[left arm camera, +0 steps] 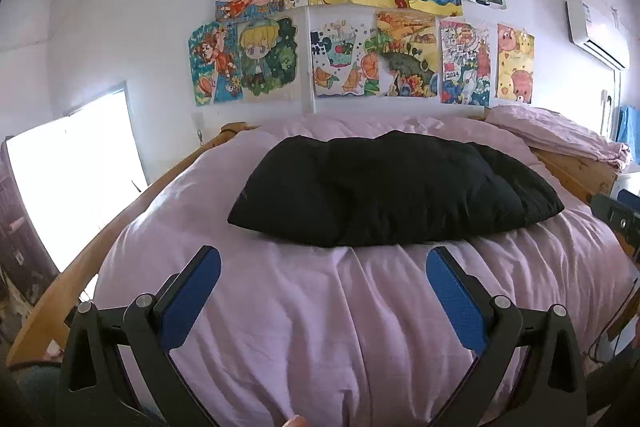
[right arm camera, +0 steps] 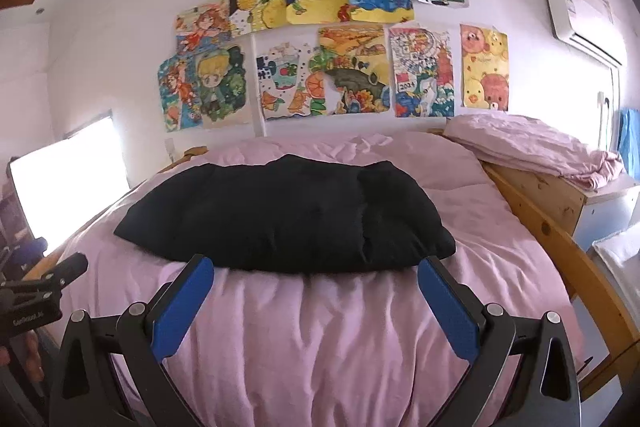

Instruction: Fold large clothes

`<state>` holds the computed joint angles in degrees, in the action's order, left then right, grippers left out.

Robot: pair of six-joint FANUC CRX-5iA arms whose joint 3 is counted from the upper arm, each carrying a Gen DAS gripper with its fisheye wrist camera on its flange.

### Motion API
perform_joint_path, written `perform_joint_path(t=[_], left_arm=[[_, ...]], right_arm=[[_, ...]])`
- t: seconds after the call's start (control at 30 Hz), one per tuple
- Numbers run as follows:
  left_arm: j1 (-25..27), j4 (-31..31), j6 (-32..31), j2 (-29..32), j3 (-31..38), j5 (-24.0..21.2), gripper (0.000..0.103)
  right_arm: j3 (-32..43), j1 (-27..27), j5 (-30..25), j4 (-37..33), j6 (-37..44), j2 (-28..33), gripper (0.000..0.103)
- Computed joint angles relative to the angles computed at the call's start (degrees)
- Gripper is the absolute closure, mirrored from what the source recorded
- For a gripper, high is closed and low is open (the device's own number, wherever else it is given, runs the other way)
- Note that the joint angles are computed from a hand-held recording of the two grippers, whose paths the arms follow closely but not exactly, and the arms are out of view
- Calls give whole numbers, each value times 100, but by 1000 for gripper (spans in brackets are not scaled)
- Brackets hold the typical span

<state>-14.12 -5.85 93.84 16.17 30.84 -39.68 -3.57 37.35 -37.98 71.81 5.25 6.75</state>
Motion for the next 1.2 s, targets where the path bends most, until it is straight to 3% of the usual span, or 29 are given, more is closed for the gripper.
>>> perform_joint_path(t=[0.23,0.4,0.67,1.2], left_arm=[[24,77,28,-155,-287,-10,2],[8,114,83,-204,-347,-62,2],[-40,21,193,-219,-350,-121,2],[-84,-34,189,-223,-328,-185,2]], right_arm=[[-218,67,187,-73,54,-87,0],[-317,80,202,301,-86,-81,0],[-187,114,247,-110,273,12,0],[-214,105,229,-59,86,25,0]])
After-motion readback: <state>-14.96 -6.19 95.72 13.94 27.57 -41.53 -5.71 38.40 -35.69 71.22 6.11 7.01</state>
